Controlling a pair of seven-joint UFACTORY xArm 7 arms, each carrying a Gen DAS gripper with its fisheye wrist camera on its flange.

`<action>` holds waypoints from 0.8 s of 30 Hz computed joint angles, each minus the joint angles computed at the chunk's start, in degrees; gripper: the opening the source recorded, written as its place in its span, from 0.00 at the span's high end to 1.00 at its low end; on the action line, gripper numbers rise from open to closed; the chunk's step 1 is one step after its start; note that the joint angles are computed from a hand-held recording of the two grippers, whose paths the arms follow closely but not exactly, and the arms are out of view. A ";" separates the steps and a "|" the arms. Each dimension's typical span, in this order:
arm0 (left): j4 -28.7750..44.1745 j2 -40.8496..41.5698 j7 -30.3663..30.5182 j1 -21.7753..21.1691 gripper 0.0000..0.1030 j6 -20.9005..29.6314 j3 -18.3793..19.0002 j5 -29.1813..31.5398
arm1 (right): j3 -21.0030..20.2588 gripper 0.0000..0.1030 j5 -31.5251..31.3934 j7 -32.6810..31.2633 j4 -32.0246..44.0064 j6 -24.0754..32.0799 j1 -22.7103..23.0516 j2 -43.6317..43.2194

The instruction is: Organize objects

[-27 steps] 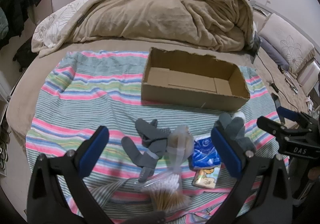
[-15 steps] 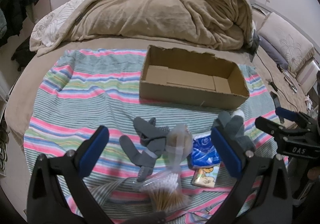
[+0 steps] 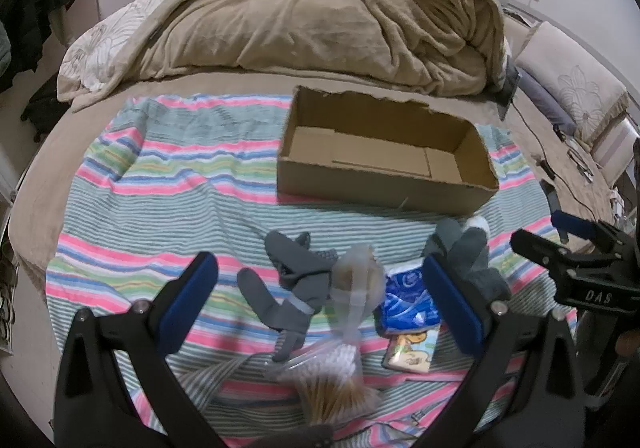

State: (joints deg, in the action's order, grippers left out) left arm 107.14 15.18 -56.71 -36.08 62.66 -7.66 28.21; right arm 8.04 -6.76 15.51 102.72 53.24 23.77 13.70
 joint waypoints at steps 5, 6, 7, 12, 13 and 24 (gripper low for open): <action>0.32 0.24 0.30 -0.14 0.00 0.04 -0.02 0.02 | -0.02 0.02 0.17 -0.10 0.17 0.10 -0.08 0.08; 0.42 0.31 0.34 -0.18 0.00 0.05 -0.01 0.04 | -0.02 0.02 0.25 -0.19 0.20 0.07 -0.12 0.11; 0.40 0.27 0.38 -0.19 0.00 0.01 0.01 0.01 | -0.02 0.02 0.27 -0.21 0.19 0.05 -0.12 0.12; 0.24 0.13 0.43 -0.11 0.00 -0.12 0.04 -0.14 | -0.07 0.02 0.20 -0.03 0.27 0.17 -0.06 0.18; 0.18 0.07 0.45 -0.09 0.00 -0.14 0.04 -0.17 | -0.10 0.02 0.08 0.11 0.24 0.18 0.00 0.15; 0.09 -0.09 0.56 0.03 0.00 -0.34 0.02 -0.09 | -0.05 0.02 -0.38 0.79 0.30 -0.08 0.33 0.12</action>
